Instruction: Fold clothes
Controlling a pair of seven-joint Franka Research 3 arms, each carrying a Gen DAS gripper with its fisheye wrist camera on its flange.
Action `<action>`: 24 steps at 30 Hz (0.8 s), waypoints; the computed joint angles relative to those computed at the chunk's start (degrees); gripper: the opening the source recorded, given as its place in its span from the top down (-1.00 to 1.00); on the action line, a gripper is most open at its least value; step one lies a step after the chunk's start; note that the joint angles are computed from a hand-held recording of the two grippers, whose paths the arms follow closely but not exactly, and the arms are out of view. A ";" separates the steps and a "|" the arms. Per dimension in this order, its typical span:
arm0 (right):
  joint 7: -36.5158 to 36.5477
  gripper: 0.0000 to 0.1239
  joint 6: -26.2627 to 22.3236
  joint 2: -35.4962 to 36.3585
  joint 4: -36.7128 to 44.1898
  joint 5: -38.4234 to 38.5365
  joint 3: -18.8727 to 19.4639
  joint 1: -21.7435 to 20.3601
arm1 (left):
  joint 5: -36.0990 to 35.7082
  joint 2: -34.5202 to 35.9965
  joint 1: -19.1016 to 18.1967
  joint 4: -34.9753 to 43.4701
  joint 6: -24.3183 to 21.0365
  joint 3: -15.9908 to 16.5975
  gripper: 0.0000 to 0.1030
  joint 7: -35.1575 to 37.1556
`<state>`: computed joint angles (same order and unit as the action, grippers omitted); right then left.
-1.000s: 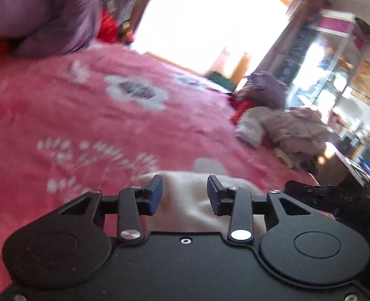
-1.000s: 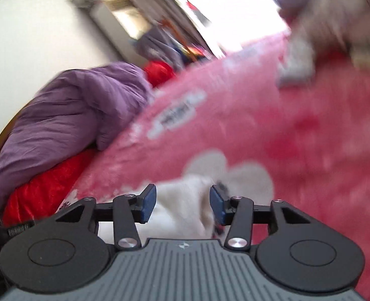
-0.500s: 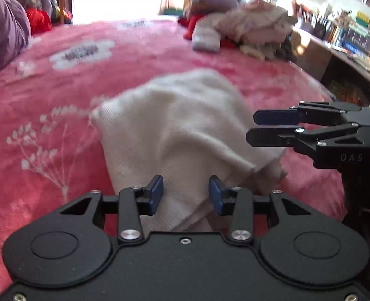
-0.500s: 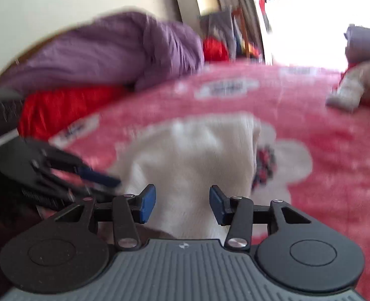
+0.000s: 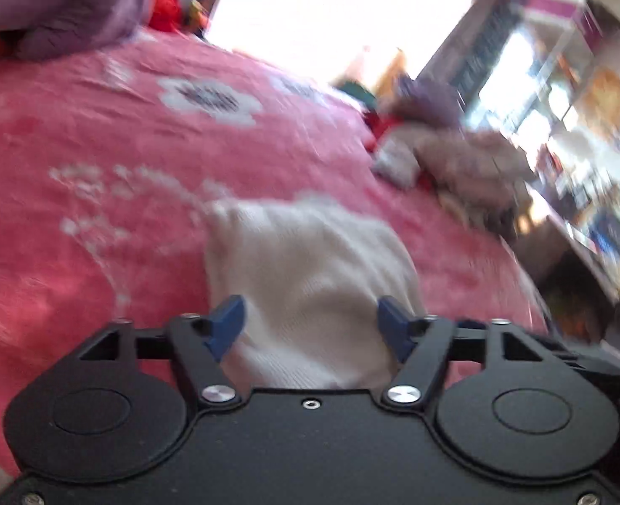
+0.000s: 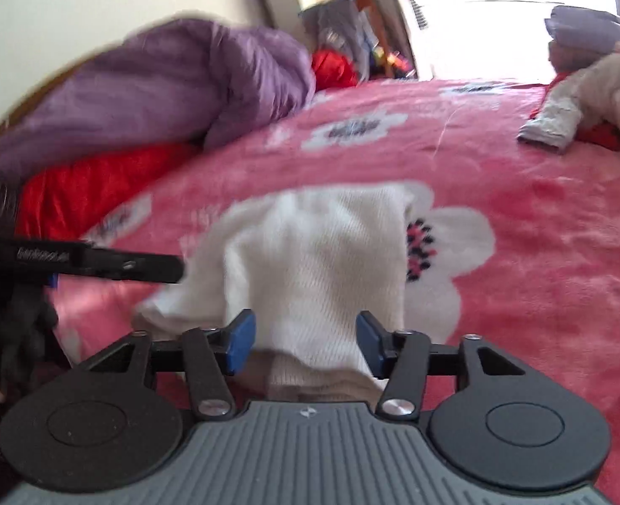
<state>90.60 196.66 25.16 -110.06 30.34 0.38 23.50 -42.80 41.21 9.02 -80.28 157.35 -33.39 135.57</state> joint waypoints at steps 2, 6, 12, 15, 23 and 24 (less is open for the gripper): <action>4.39 -0.41 3.70 0.35 0.00 1.62 2.81 -2.93 | -0.74 2.31 -1.24 3.77 -1.76 1.83 -0.56 -7.85; 15.21 -0.41 -0.47 5.07 5.35 -3.37 10.78 -12.99 | -0.47 8.27 -3.24 11.06 -7.19 4.03 -0.56 -22.15; 21.79 -0.35 1.63 16.08 9.91 -14.12 28.75 -28.69 | -2.89 11.96 -2.77 10.68 -7.87 0.01 -0.56 -21.77; 24.47 -0.21 8.00 17.29 7.58 -17.30 30.04 -29.17 | -2.68 10.31 -3.22 7.65 -4.20 -1.01 -0.56 -17.19; 35.19 -0.02 13.44 20.05 7.58 -29.51 35.00 -33.82 | -9.87 10.79 1.88 5.99 0.66 -8.85 -0.03 -7.76; 35.53 -0.02 12.22 20.04 9.11 -31.34 35.09 -33.59 | -12.33 10.05 3.75 4.89 1.28 -10.14 -0.03 -6.37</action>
<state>126.12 208.89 45.20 -100.95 -1.00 35.47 -10.09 -55.13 51.26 12.77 -75.38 158.63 -43.53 129.20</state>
